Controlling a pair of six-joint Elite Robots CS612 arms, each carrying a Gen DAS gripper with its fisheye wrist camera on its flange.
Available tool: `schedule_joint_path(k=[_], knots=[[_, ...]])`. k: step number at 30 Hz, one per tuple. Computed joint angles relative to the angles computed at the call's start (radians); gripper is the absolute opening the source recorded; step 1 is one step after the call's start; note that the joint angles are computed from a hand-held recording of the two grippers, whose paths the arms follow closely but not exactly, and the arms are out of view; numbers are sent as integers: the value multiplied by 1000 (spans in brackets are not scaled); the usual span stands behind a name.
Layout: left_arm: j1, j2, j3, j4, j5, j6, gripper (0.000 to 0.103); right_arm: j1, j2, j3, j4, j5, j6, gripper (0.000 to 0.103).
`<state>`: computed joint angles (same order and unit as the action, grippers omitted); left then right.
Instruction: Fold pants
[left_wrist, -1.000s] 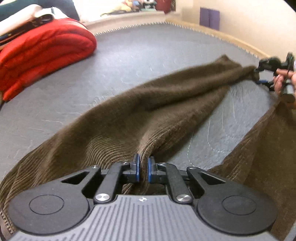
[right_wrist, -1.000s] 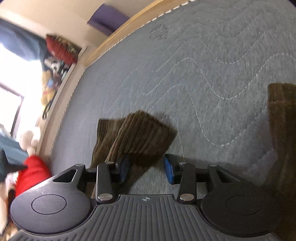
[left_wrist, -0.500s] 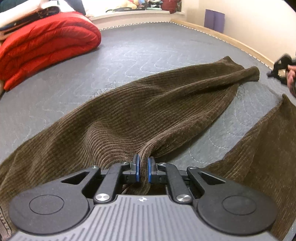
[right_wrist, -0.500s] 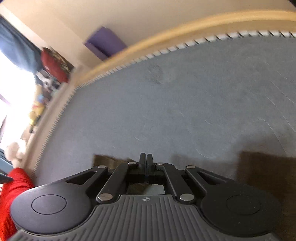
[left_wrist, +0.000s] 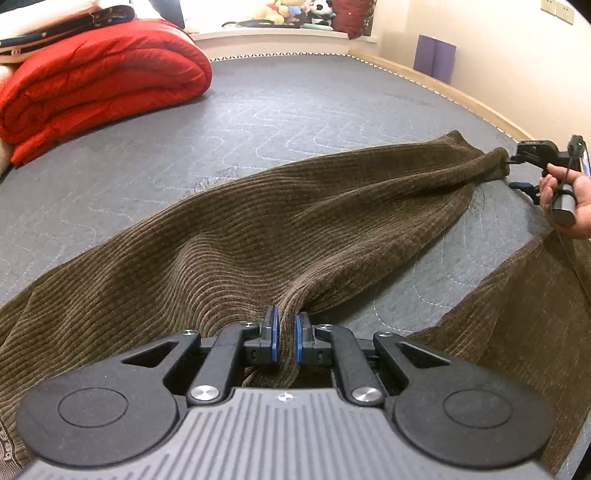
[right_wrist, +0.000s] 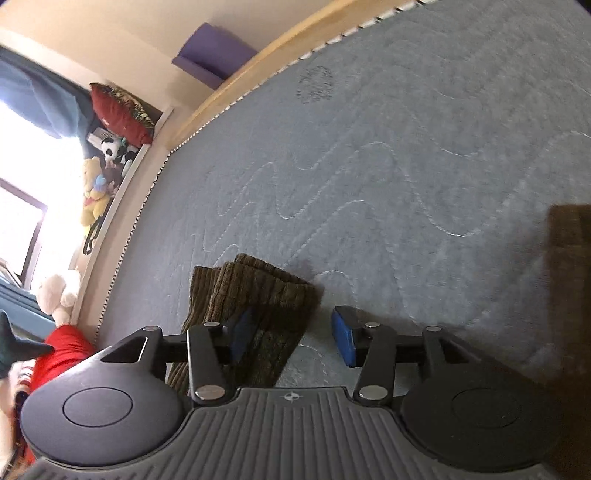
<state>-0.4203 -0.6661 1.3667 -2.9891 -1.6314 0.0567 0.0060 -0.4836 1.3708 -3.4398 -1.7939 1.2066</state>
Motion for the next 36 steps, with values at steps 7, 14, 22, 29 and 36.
schedule_joint_path(k=[7, 14, 22, 29, 36], knots=[[4, 2, -8, 21, -16, 0, 9, -6, 30, -31, -55, 105, 22, 41], [5, 3, -9, 11, -22, 3, 9, 2, -5, 11, -85, 71, -6, 8], [18, 2, -9, 68, -90, 55, 9, 39, -197, 176, 231, -95, 82, 7], [55, -31, -47, 300, -227, 158, 18, 64, -249, 202, 553, -217, 161, 9], [109, -136, 37, 163, -175, 196, 29, 87, -197, 156, 164, -168, -142, 46]])
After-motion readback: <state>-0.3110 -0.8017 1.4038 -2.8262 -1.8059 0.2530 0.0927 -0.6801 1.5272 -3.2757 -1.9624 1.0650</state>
